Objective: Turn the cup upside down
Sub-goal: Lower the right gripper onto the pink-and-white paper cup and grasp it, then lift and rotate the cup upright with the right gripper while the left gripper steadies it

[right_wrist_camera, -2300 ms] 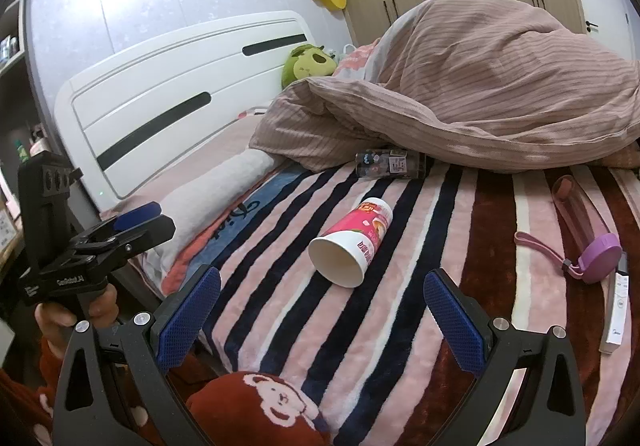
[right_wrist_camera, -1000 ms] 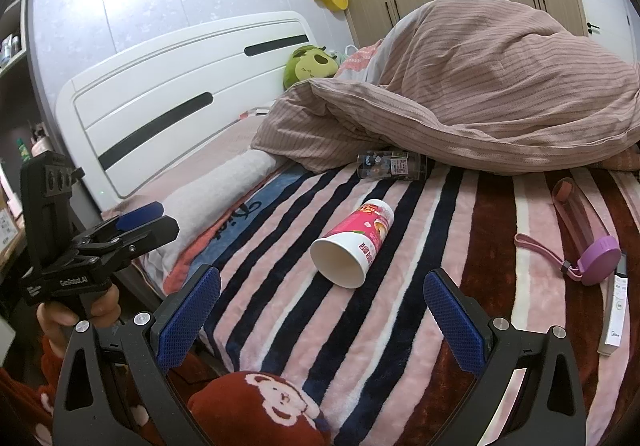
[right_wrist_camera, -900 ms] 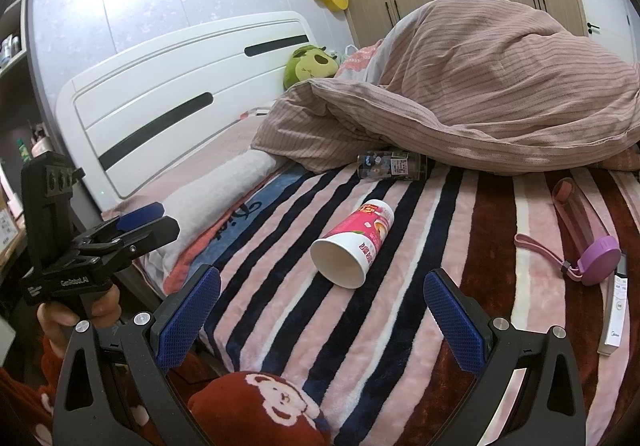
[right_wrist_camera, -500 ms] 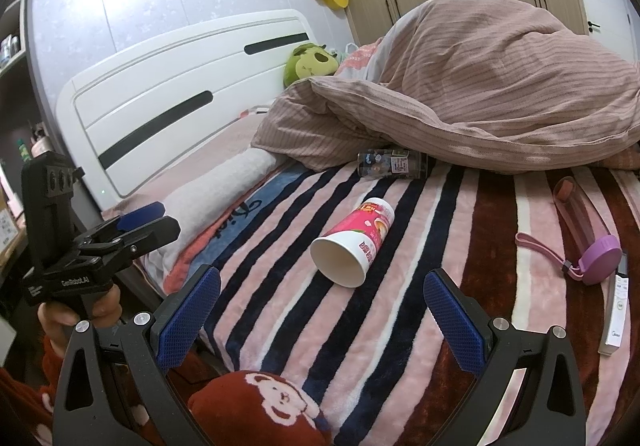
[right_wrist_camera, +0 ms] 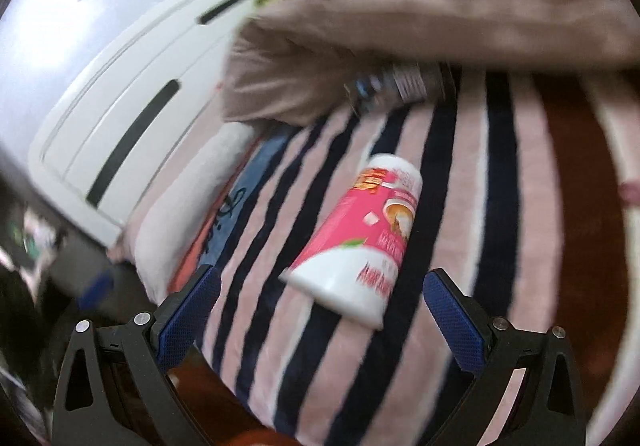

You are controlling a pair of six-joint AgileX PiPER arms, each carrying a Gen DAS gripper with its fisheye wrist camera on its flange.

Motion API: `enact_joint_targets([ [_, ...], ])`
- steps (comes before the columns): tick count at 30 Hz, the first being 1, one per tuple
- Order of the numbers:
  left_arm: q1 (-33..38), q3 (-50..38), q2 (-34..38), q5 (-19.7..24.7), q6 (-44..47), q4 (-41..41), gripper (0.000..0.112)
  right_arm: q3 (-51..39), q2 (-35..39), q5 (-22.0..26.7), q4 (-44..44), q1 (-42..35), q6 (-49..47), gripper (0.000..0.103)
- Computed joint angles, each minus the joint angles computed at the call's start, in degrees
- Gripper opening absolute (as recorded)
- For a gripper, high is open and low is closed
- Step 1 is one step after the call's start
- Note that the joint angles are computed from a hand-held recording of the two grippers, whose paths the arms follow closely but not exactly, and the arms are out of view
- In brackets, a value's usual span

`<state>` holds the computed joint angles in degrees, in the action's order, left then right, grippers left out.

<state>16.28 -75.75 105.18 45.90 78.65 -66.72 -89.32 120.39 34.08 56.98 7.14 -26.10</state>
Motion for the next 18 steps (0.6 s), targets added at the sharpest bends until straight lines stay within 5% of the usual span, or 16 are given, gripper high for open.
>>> enact_joint_targets([
  [2, 0.7, -1.5, 1.7, 1.1, -0.6, 0.4, 0.102, -8.8, 6.8, 4.7, -3.9, -0.8, 7.0, 0.085],
  [8, 2.1, -6.6, 6.8, 5.0, -2.8, 1.0, 0.102, -26.3, 20.1, 15.9, -6.3, -1.1, 15.0, 0.077],
  [18, 2.1, -18.3, 15.7, 17.3, -13.1, 5.2, 0.102, -14.0, 9.5, 17.6, -8.1, 4.3, 6.0, 0.071],
])
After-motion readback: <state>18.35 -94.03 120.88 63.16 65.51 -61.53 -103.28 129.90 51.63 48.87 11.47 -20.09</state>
